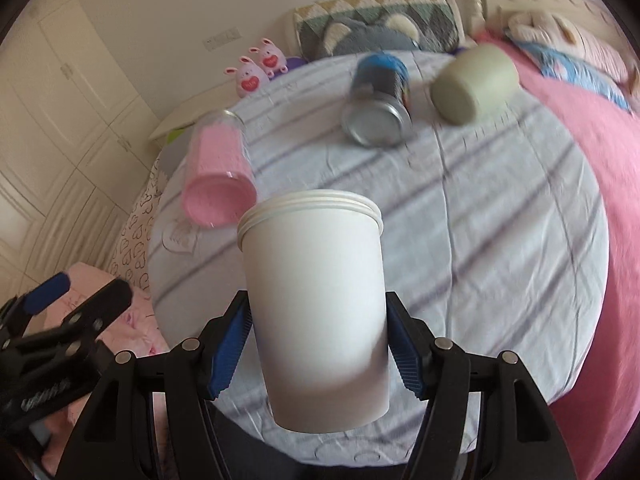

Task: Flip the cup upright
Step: 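Lift the white cup with the right gripper and set it down on its side, then move the left gripper to the lying white cup and close on it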

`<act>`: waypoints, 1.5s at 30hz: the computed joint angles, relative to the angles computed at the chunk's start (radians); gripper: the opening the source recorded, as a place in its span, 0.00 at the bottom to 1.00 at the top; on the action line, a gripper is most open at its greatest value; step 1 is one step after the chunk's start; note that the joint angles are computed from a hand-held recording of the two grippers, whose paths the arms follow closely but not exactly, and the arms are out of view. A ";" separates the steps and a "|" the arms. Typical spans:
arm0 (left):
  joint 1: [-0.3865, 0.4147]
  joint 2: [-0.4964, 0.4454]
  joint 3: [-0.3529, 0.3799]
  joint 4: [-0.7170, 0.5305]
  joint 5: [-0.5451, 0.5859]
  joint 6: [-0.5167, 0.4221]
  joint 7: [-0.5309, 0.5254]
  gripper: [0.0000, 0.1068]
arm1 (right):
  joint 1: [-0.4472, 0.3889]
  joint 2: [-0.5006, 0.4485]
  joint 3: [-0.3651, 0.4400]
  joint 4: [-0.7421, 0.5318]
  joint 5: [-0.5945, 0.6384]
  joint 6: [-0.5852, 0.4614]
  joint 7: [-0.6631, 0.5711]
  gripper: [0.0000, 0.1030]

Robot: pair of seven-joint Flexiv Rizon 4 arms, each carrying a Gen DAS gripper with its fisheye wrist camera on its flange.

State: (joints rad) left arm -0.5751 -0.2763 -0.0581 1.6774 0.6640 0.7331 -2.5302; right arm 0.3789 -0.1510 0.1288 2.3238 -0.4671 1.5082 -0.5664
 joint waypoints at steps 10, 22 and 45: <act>-0.024 0.026 -0.020 0.007 0.032 -0.045 -0.039 0.96 | 0.033 0.019 -0.117 0.074 -0.262 0.078 0.197 0.71; -0.044 0.063 -0.051 0.010 0.056 -0.059 -0.057 0.96 | -0.114 0.180 -0.177 0.128 -0.899 0.125 0.657 0.80; -0.160 0.058 -0.123 -0.051 0.095 -0.154 -0.127 0.96 | -0.484 0.563 0.093 0.355 -0.775 0.097 0.562 0.80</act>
